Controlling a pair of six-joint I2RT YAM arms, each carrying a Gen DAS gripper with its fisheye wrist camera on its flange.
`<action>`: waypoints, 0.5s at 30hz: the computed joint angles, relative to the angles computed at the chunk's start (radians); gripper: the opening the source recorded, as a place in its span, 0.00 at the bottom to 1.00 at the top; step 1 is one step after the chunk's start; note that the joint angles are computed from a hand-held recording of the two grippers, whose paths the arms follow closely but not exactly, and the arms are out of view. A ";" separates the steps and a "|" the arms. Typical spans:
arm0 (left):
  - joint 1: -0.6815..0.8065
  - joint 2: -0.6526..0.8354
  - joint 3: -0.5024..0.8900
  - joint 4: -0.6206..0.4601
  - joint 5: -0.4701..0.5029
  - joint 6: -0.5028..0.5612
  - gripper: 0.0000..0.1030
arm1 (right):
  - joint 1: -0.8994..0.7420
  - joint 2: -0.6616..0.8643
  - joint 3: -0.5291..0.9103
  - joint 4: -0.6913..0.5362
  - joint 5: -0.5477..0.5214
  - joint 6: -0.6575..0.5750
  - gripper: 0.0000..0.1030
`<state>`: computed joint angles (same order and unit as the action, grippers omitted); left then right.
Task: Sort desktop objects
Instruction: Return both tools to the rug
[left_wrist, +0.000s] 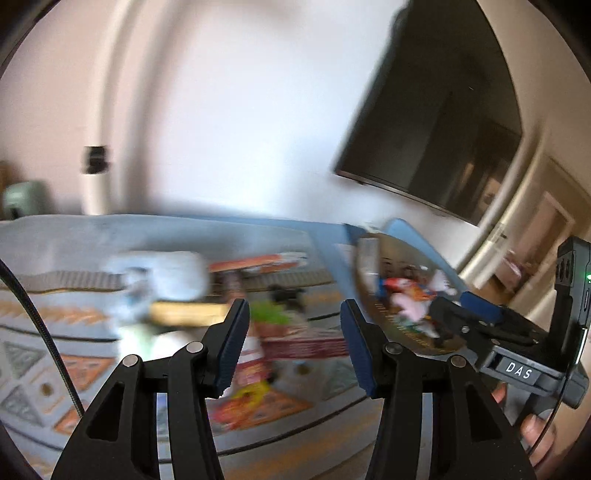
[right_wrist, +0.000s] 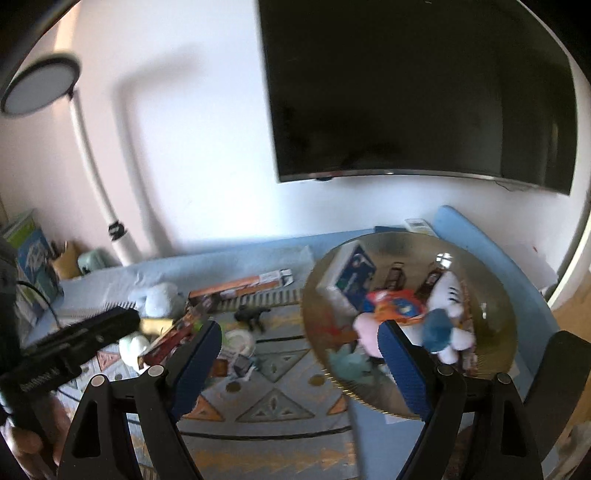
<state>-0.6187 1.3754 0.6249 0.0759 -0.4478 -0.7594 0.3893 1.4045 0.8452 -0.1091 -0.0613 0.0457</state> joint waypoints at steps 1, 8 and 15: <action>0.001 -0.032 -0.023 -0.015 -0.012 -0.010 0.47 | 0.017 0.006 -0.001 0.001 0.007 0.000 0.83; 0.062 -0.239 -0.200 -0.114 -0.072 -0.108 0.47 | 0.097 0.036 -0.009 0.015 0.059 -0.002 0.83; 0.130 -0.442 -0.398 -0.254 -0.138 -0.275 0.47 | 0.112 0.104 -0.085 0.138 -0.024 0.046 0.83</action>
<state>-0.4882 0.9336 0.2273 -0.1781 -0.5859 -1.0348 0.5011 1.5085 0.7598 0.0293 -0.0853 0.0918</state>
